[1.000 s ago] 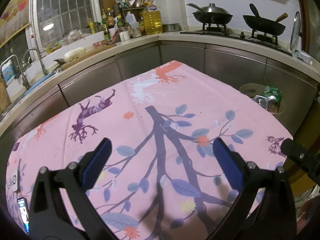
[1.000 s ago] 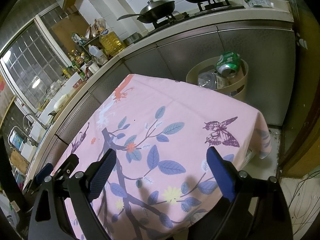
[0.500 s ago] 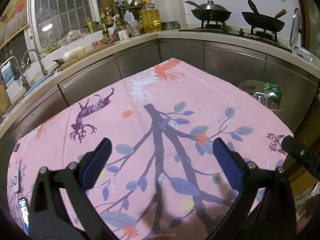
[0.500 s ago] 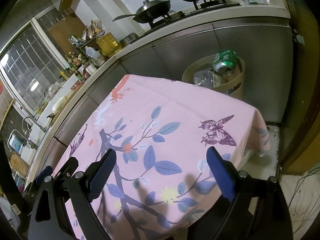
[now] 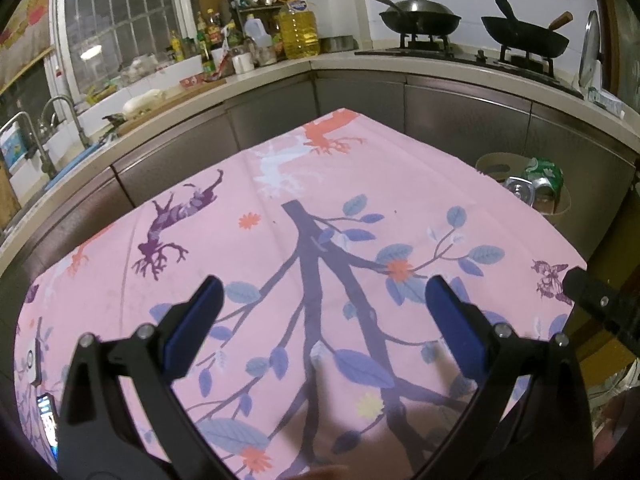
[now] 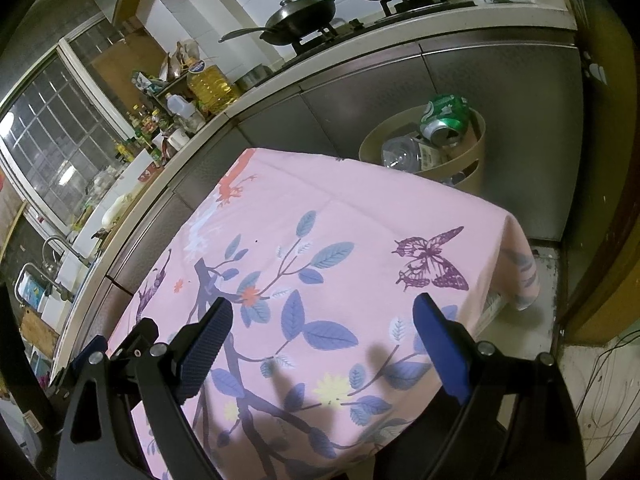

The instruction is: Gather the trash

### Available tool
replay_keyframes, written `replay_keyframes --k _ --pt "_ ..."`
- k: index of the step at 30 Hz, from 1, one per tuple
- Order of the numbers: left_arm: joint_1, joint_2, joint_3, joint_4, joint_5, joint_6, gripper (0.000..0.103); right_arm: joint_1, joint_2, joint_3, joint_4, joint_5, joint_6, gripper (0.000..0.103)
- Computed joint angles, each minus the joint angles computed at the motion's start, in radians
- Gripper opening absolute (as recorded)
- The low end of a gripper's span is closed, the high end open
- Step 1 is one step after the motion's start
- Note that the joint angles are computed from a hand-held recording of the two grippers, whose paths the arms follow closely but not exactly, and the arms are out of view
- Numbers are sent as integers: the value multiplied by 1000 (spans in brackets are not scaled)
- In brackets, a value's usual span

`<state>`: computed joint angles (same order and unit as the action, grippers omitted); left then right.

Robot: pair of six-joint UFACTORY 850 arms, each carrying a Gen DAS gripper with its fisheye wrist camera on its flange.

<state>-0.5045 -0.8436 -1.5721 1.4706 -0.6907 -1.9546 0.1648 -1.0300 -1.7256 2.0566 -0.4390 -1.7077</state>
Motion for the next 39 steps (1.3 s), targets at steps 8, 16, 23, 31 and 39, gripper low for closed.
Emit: replay_keyframes --k 8,16,23,31,39 --pt "2 -6 -13 -20 8 25 97 1 0 4 11 1 -14 88" --pt "3 -6 -15 -27 8 32 97 3 -1 10 37 1 -56 88" --pt "-1 -8 -19 -33 3 38 97 4 2 12 42 0 -60 88" --pt "-2 -8 -19 -40 5 40 97 5 4 16 47 1 -63 88" --pt "-1 -14 -27 -61 14 64 97 5 4 19 50 0 -67 88"
